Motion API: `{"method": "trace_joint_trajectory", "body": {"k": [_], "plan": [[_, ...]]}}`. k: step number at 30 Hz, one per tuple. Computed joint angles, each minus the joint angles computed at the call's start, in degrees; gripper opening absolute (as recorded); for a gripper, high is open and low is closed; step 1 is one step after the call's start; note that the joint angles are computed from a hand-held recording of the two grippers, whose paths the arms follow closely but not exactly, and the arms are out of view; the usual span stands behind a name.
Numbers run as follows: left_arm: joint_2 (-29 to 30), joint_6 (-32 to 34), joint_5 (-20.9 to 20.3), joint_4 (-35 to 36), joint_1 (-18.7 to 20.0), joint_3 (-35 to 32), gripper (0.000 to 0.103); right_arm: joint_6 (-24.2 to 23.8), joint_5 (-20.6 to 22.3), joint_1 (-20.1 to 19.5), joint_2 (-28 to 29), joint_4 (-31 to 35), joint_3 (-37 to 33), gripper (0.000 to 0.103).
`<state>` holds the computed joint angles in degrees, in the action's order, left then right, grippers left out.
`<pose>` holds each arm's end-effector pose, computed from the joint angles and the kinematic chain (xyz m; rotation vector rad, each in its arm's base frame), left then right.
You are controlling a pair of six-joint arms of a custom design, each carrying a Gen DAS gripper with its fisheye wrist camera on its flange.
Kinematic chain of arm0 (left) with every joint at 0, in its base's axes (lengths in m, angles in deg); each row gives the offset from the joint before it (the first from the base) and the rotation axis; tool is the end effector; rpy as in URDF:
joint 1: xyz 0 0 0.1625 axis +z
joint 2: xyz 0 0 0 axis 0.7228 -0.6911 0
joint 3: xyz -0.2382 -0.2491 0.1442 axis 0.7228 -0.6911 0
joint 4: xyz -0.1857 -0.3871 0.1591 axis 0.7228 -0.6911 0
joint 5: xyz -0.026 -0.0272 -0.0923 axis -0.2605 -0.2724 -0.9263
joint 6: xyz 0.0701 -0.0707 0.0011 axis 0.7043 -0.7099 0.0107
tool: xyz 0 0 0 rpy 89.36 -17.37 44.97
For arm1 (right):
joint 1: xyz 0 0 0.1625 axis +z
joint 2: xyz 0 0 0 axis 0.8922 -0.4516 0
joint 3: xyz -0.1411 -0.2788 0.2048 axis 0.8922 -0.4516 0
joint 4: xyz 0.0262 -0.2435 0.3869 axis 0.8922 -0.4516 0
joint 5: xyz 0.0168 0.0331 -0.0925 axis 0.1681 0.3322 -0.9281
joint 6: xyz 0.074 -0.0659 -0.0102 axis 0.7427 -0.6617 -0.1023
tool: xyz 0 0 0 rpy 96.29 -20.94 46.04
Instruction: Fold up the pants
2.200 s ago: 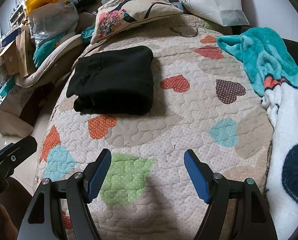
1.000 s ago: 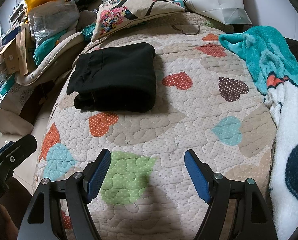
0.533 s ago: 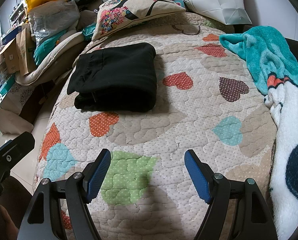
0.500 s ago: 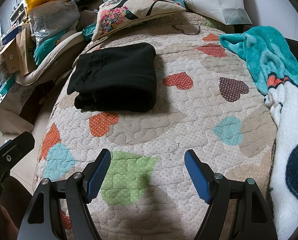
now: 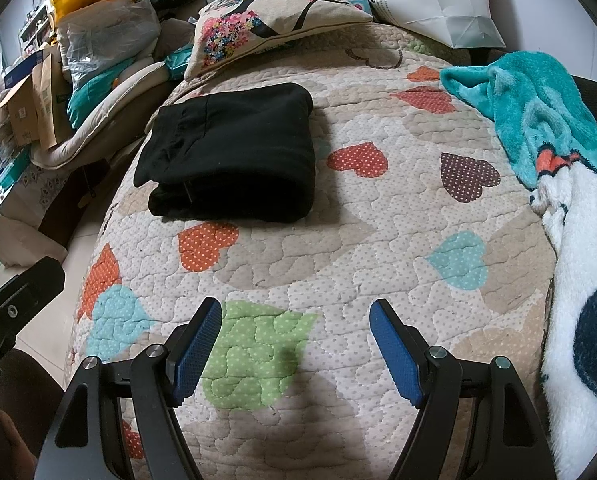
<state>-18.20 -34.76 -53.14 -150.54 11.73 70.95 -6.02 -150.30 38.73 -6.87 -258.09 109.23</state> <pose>-0.2482 -0.7661 0.1608 0.5620 2.4273 -0.8485 0.2149 -0.7119 0.1375 -0.0140 -2.2745 0.9492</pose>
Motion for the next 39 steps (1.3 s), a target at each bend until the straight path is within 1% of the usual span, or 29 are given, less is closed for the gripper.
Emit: {"method": "trace_joint_trajectory", "body": {"k": [25, 32, 39], "plan": [[1.2, -0.3, 0.4, 1.6, 0.9, -1.0, 0.094, 1.3, -0.4, -0.7, 0.3, 2.3, -0.8, 0.082], [1.5, -0.7, -0.2, 2.8, 1.3, -1.6, 0.094, 1.5, -0.6, -0.8, 0.6, 3.1, -1.1, 0.082], [1.9, -2.4, -1.1, 5.2, 2.0, -2.5, 0.094, 2.0, -0.6, -0.9, 0.7, 4.1, -1.4, 0.082]]}}
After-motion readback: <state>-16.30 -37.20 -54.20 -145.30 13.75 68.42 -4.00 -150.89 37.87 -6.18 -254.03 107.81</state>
